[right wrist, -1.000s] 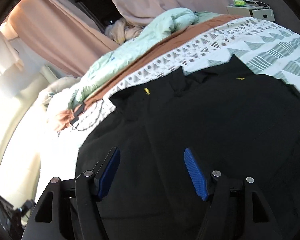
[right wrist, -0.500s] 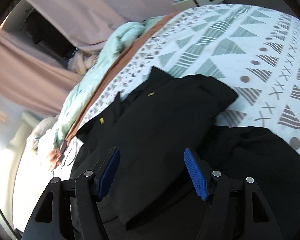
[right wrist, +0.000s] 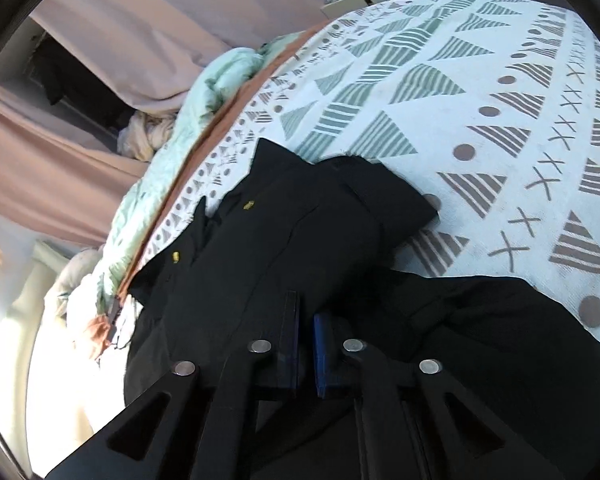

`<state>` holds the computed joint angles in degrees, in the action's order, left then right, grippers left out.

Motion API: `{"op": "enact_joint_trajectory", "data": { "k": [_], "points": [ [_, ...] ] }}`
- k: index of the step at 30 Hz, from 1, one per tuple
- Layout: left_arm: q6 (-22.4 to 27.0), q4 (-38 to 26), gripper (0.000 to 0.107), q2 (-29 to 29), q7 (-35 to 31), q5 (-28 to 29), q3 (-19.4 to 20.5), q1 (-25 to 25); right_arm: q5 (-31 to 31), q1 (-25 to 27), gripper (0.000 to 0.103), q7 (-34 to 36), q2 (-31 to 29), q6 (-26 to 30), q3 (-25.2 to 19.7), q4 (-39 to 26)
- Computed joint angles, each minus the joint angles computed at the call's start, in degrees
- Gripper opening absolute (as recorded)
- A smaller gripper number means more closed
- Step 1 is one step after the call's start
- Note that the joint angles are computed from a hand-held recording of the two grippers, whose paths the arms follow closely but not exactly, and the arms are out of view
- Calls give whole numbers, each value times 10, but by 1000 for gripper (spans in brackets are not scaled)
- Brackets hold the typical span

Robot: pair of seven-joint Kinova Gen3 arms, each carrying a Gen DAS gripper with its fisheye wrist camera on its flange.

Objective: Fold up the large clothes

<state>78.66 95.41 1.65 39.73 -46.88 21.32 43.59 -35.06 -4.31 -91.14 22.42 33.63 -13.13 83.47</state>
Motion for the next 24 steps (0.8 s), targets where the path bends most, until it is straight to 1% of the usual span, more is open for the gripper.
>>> {"op": "enact_joint_trajectory", "data": {
  "k": [3,7,11,14,19,24],
  "points": [
    [-3,7,91,-7,13,-4,2,0,32,-24,7,-10,-23,-21,13,9],
    [-6,14,91,-16,24,-9,8,-4,45,-36,6,9,-49,-44,2,16],
    [-8,24,91,-27,46,-16,17,-9,38,-45,6,53,-74,-69,-18,25],
    [-8,35,91,-38,68,-19,26,-14,33,-61,6,97,-90,-81,-34,24],
    [-2,45,91,-51,92,-16,40,-26,25,-101,6,149,-98,-83,-49,20],
    [5,54,91,-62,112,-15,53,-37,37,-152,6,178,-81,-68,-60,5]
  ]
}}
